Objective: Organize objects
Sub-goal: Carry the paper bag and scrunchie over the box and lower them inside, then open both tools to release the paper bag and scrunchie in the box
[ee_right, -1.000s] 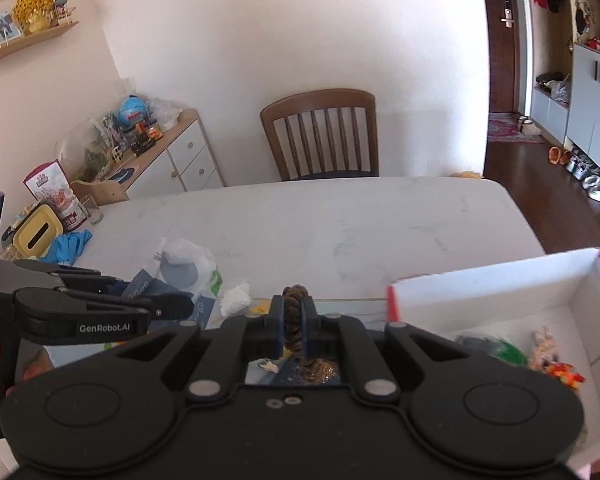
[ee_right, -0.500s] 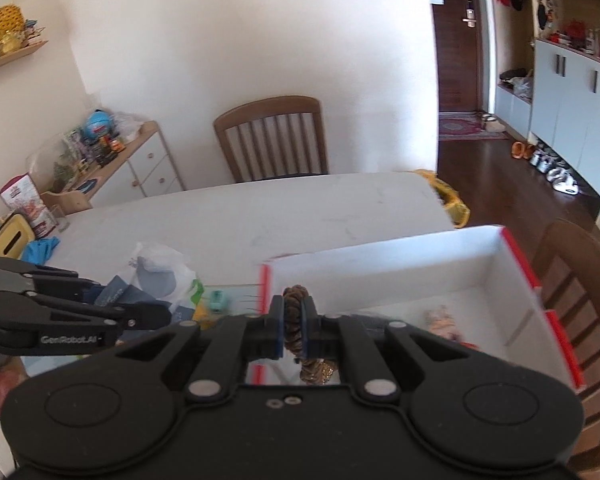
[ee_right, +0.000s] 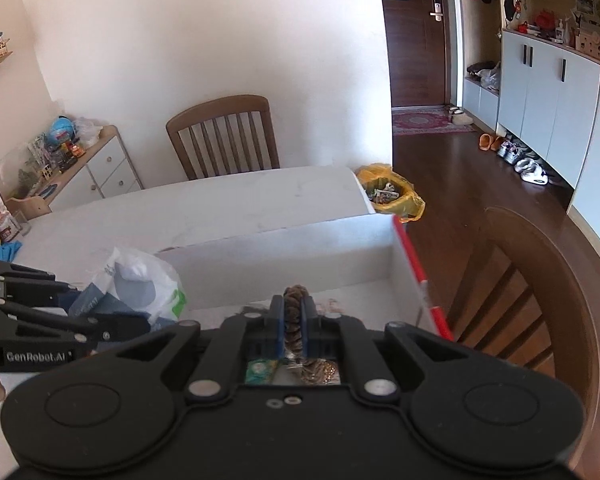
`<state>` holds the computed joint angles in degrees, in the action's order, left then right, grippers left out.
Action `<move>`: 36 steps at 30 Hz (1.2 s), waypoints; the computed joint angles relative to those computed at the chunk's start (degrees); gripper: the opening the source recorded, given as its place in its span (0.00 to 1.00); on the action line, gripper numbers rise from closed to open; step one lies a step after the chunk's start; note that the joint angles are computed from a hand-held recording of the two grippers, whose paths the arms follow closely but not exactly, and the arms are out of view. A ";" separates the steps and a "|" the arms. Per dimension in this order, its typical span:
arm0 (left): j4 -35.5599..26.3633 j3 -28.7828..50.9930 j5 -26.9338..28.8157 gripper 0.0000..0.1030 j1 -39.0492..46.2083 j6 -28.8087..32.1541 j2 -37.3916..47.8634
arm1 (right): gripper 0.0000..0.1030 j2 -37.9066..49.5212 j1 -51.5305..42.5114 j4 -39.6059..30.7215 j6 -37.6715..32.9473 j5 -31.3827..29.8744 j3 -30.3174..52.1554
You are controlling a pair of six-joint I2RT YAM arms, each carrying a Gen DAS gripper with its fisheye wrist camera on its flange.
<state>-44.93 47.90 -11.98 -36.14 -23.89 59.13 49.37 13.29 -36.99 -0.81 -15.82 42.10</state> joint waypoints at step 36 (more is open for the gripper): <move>9.90 -0.34 3.41 0.35 -3.18 2.87 18.50 | 0.14 12.83 -9.30 4.26 -13.31 -8.97 -5.82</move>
